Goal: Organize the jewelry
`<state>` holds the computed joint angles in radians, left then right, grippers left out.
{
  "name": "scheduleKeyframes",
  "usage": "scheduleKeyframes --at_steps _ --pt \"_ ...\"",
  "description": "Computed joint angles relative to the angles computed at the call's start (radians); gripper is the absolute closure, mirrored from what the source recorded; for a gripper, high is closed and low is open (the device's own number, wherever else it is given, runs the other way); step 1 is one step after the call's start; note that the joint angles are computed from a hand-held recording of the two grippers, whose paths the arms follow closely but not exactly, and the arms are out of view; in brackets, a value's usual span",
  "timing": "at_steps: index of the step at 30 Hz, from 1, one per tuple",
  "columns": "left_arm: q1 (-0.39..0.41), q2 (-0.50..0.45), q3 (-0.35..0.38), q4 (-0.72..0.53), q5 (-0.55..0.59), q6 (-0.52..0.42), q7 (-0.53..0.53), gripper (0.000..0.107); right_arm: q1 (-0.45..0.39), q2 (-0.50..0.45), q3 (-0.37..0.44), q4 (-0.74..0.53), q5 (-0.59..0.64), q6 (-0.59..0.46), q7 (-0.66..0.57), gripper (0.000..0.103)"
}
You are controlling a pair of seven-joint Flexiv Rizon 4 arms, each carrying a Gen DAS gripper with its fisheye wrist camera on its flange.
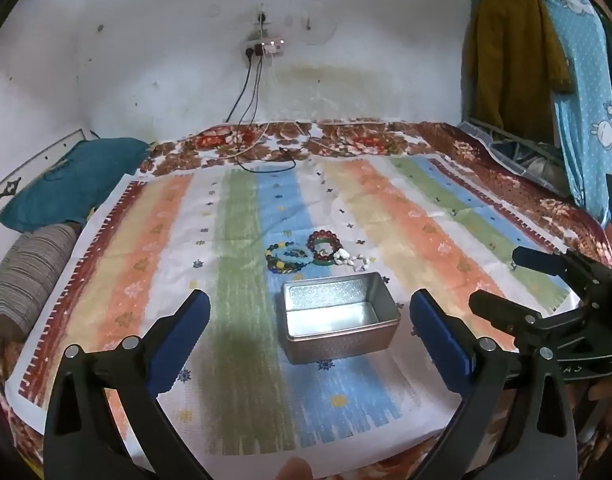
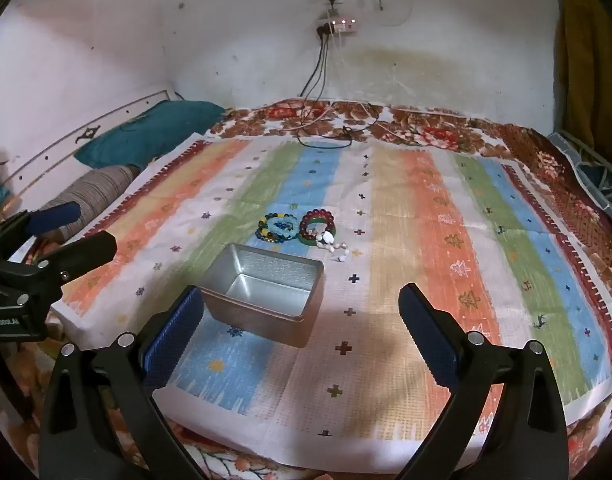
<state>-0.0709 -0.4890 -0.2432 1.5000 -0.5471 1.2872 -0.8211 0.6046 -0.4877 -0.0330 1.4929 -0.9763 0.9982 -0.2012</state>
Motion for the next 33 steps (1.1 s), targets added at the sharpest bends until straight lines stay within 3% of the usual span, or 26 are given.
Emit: scheduleKeyframes --at_steps 1,2,8,9,13,33 --pt "0.005 0.002 -0.025 0.024 -0.028 0.073 0.041 0.009 -0.002 0.0 0.001 0.0 0.001 0.006 -0.001 0.004" --pt "0.012 0.004 -0.034 0.031 -0.022 0.082 0.036 0.009 -0.001 -0.001 0.001 -0.001 0.001 0.004 -0.003 0.004" --pt "0.002 0.035 -0.013 0.058 -0.009 0.063 -0.002 0.009 0.002 -0.001 -0.004 -0.001 -0.007 0.001 0.01 0.004" --pt "-0.018 0.045 0.017 0.06 -0.003 0.05 -0.018 0.009 0.005 -0.004 -0.006 -0.004 -0.01 -0.009 0.012 0.004" --pt "-0.026 -0.005 0.065 -0.036 0.06 -0.049 -0.099 0.009 0.008 -0.002 -0.006 -0.006 -0.019 -0.024 0.014 0.004" --pt "-0.017 -0.017 0.064 -0.047 0.094 -0.067 -0.131 0.009 -0.006 0.002 0.009 0.002 0.029 -0.01 -0.004 0.004"
